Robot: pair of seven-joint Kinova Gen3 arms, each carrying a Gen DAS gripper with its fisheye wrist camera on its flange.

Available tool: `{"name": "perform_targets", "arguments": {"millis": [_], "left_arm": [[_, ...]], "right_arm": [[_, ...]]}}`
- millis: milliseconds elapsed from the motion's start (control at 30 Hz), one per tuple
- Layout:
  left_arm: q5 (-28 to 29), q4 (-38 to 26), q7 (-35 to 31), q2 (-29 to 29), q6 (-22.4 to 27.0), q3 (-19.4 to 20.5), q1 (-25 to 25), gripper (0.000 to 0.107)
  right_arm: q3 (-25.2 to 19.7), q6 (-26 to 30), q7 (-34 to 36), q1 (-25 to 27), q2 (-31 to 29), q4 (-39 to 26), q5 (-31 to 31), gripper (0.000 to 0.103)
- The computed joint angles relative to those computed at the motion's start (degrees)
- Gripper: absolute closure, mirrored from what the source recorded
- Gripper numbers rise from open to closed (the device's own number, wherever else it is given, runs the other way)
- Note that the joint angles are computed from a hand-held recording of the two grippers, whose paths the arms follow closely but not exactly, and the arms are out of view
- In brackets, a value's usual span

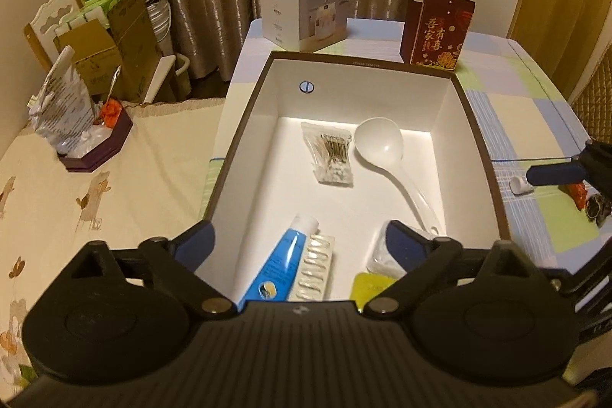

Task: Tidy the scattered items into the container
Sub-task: 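Withdraw both grippers from the box back toward the table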

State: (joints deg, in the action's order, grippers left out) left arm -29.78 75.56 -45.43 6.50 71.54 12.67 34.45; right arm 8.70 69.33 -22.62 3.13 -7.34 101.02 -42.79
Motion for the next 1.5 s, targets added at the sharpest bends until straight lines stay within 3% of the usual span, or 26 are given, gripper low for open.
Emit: {"name": "perform_targets", "arguments": {"millis": [433,833,1500], "left_arm": [[-5.9,-2.9,10.7,1.6,9.6,2.1,8.3,0.007],[-9.9,-7.2,21.6,4.7,18.5,3.0,17.8,0.007],[-11.4,-19.1,29.4,13.6,29.0,-1.5,31.2,0.006]], "right_arm": [[4.6,4.0,8.1,1.8,-2.8,1.3,-0.5,0.0],[8.8,14.4,17.1,6.8,-1.8,-0.6,-1.0,0.0],[9.7,27.3,29.3,19.7,4.9,-5.6,-2.0,0.0]]}}
